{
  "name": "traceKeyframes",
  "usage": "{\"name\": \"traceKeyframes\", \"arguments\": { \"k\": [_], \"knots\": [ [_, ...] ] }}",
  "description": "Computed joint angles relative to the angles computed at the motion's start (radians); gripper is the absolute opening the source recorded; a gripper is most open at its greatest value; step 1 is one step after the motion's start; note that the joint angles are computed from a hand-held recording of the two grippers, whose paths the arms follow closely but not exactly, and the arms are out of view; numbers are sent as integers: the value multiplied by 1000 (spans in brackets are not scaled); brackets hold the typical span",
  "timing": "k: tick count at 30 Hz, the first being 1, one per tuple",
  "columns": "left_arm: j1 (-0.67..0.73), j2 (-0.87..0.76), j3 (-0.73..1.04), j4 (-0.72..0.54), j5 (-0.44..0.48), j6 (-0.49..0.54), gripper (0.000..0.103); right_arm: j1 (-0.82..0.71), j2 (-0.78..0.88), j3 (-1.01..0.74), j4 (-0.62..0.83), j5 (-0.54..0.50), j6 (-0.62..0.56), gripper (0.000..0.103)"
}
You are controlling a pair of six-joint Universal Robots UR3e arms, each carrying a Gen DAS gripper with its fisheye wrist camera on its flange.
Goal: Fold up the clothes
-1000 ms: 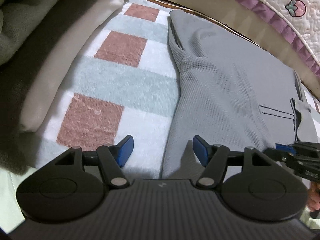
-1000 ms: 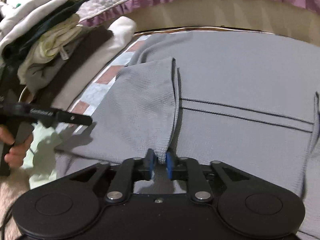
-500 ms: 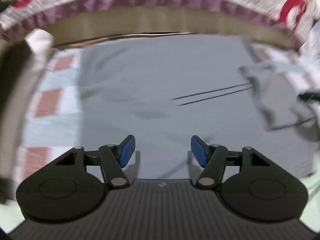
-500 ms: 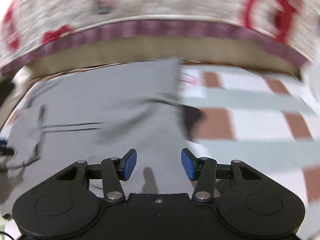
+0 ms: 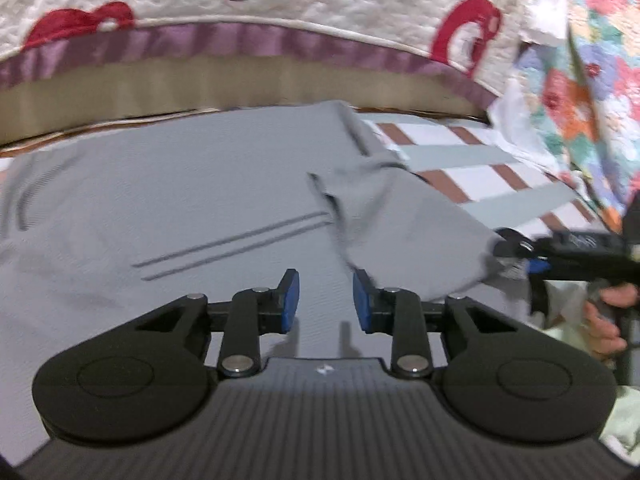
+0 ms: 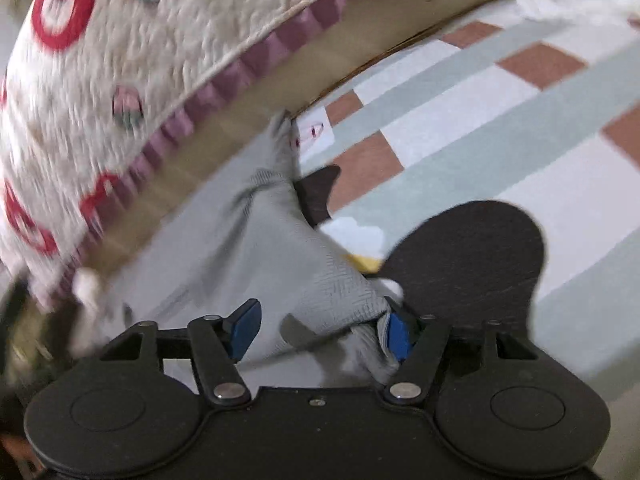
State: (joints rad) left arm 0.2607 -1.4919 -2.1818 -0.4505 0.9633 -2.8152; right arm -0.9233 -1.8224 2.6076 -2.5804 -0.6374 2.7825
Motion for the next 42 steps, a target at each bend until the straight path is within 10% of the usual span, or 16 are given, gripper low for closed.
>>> {"name": "traceKeyframes", "arguments": {
  "k": [1, 8, 18, 24, 27, 42],
  "knots": [
    [14, 1, 4, -42, -27, 3, 24, 18, 62, -6, -64, 9, 47, 12],
    [157, 15, 53, -256, -174, -14, 24, 274, 23, -114, -318, -6, 195, 12],
    [706, -22, 455, -1404, -373, 555, 27, 880, 513, -837, -233, -20, 251, 12],
    [928, -56, 358, -1449, -322, 548, 28, 1123, 758, -1089, -70, -126, 172, 11],
    [855, -33, 320, -1229, -205, 419, 28, 1169, 810, -1130, -54, -198, 201, 11],
    [741, -125, 347, -1179, -232, 446, 52, 1163, 735, -1002, -161, -208, 283, 12]
  ]
}}
